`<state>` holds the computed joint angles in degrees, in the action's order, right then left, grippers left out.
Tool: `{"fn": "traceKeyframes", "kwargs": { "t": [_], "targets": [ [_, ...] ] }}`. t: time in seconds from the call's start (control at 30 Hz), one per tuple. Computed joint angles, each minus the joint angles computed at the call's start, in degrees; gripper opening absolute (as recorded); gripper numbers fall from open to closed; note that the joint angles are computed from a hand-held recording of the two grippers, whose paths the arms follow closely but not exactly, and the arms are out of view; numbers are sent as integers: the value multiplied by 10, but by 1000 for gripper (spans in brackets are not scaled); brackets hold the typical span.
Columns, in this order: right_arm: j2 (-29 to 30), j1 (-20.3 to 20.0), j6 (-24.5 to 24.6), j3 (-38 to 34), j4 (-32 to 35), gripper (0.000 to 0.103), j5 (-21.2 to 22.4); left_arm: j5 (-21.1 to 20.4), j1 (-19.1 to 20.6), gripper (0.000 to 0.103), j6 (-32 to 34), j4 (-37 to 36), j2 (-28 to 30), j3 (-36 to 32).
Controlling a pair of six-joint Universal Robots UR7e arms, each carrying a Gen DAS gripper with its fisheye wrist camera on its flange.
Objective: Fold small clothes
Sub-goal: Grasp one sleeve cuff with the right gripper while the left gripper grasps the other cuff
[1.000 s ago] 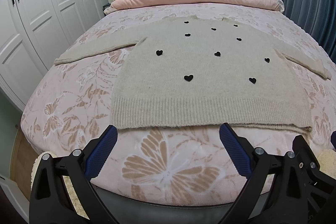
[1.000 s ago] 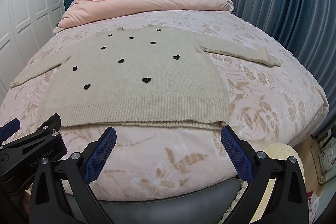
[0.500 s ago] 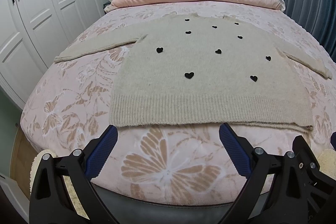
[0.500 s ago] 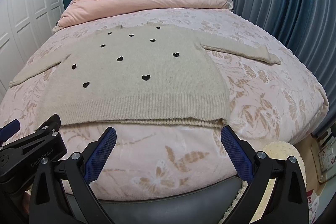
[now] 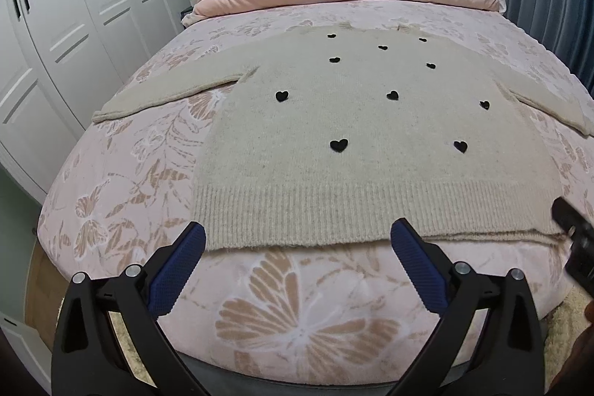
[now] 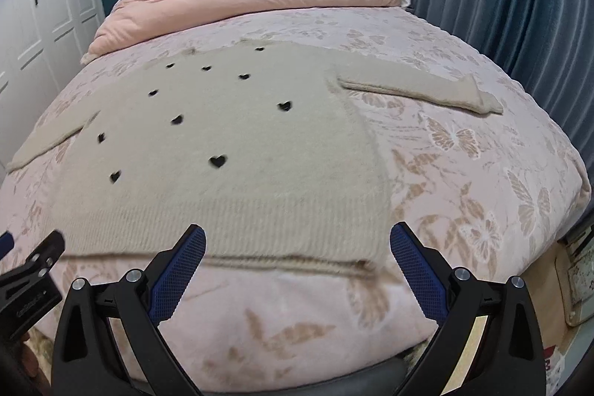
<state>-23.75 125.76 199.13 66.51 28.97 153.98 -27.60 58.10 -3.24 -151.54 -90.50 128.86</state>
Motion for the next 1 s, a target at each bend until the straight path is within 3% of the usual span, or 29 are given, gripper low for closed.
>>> {"fn": "traceKeyframes", "kwargs": {
  "t": [0.2, 0.47, 0.63, 0.73, 0.8, 0.87, 1.0],
  "targets": [
    [-4, -18, -33, -20, -5, 98, 18, -14, 16, 98, 7, -10, 46, -34],
    [31, -18, 26, -48, 49, 98, -18, -26, 23, 98, 9, -12, 72, -51],
    [3, -42, -15, -29, 3, 98, -17, -62, 38, 98, -5, 20, 74, -75],
    [-60, -93, -71, 8, -70, 98, -15, -104, 61, 98, -19, 44, 75, -99],
    [-112, -143, -85, 31, -106, 98, -48, -118, 72, 98, -4, 24, 79, -105],
    [-158, -196, -83, 45, -132, 98, -78, -122, 80, 98, 17, 6, 88, -113],
    [-192, -270, -54, 11, -137, 98, -84, -138, 101, 98, 38, 7, 106, -140]
  ]
}}
